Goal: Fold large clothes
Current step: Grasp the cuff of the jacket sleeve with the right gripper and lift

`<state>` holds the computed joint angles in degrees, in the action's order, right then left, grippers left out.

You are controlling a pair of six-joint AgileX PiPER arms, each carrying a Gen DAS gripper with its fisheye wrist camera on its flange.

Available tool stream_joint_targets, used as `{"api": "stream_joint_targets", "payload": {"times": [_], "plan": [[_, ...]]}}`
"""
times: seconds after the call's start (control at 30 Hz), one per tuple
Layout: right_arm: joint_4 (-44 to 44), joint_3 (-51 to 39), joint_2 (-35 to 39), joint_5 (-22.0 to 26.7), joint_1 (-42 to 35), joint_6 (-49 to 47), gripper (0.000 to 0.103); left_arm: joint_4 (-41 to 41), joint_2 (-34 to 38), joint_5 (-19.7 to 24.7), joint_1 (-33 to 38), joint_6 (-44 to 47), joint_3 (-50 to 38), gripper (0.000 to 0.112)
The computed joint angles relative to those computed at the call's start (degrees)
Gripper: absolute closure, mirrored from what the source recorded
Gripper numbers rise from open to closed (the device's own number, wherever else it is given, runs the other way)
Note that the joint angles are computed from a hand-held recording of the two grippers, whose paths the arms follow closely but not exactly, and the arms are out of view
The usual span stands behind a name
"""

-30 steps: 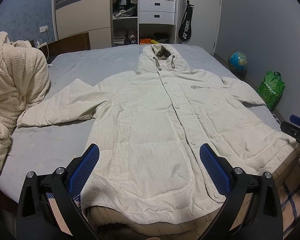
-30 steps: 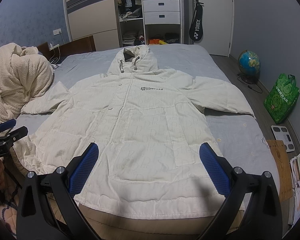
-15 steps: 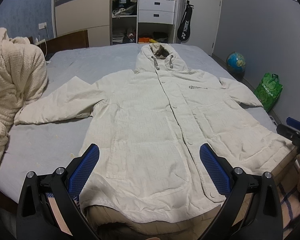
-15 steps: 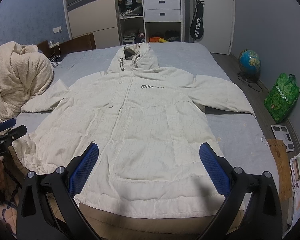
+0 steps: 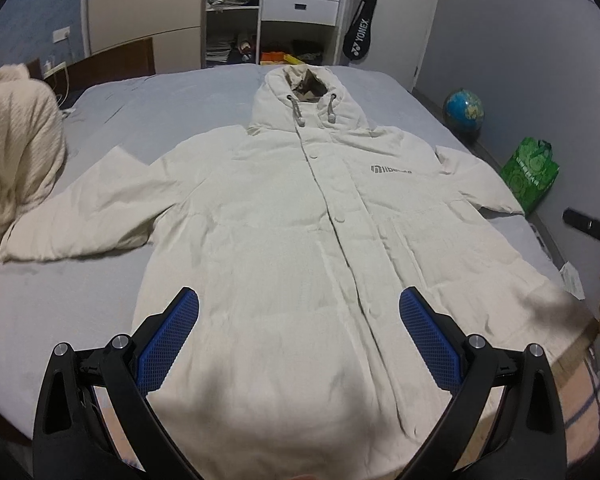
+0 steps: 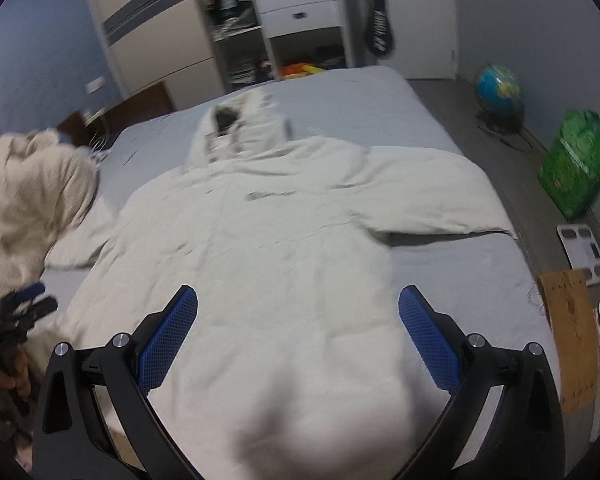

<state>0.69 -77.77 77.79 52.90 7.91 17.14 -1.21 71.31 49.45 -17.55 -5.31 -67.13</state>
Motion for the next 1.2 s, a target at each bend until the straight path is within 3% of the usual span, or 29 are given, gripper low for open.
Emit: {"api": "stream_joint_targets", "payload": {"times": [0.2,0.37,0.53,0.77,1.03,1.2], "plan": [[11.0,-1.3,5.2,-0.5,-17.1,-13.3,0.006,-4.3,11.5,4.9,-2.0,0.4,-9.3,0.016],[29.6,0.9,11.5,-2.2,-34.6,-23.6,0.006,-1.4,15.6,2.6,-6.2,-1.4,-10.9,0.016],[44.6,-0.9,21.5,-1.9,-45.1,-29.0,0.006,2.3,21.4,2.7,-9.6,-2.9,-15.1,0.016],[55.8,-10.0,36.2,1.5,-53.1,-27.0,0.006,1.3,32.9,9.9,-10.8,-2.6,-28.9,0.016],[65.5,-28.3,56.4,13.0,-57.4,-19.4,0.006,1.9,39.4,12.0,-14.1,-5.0,-36.2,0.016],[67.5,-36.9,65.5,15.6,-57.9,-12.6,0.006,3.9,42.1,14.2,-16.4,-5.9,-39.8,0.016]]}}
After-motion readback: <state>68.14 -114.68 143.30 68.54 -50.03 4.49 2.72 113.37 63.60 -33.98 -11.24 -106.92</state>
